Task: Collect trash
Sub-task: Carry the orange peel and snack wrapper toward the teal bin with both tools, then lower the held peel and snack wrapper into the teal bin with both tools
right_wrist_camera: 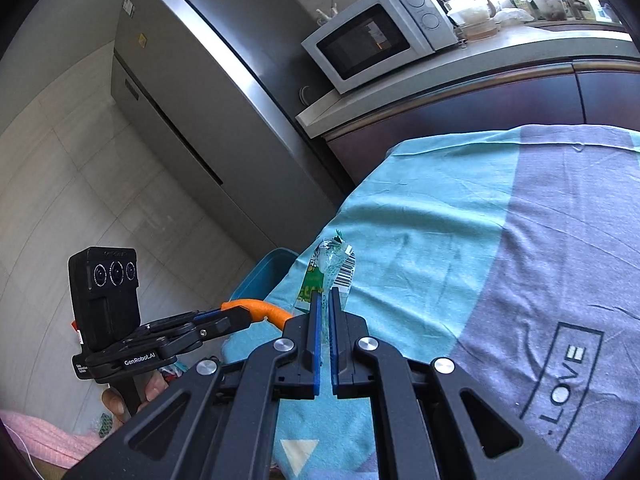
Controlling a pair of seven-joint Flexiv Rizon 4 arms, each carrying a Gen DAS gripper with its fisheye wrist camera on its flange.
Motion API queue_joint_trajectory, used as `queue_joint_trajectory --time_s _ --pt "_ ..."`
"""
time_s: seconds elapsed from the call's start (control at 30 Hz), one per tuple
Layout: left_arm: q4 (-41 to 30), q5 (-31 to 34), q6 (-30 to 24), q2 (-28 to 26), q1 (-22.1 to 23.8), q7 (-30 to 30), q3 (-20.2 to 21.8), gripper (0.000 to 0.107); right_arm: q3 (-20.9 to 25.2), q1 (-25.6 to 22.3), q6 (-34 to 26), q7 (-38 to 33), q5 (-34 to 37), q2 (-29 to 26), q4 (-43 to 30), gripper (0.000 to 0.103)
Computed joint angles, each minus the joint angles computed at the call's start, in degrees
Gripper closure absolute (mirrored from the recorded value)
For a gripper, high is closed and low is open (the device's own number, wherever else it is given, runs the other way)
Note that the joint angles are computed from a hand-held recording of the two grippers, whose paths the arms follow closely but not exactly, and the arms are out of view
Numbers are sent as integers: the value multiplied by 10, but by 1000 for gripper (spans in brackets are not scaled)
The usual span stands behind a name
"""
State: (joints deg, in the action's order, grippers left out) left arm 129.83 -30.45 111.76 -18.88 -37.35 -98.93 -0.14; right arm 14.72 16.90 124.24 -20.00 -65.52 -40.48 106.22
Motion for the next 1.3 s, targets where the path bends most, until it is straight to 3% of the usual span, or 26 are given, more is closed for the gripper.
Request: queue_joint_trajectory --time_s 0.33,0.83,1.3 --pt "30 -26 20 19 -1 3 5 93 -18 14 10 76 -82 -22 -54 100" --pt "83 -127 78 52 -3 46 -16 93 -117 90 70 210 -170 -50 -149 100" --pt "141 -208 132 89 25 62 -55 93 -220 166 142 332 -226 -94 -266 100"
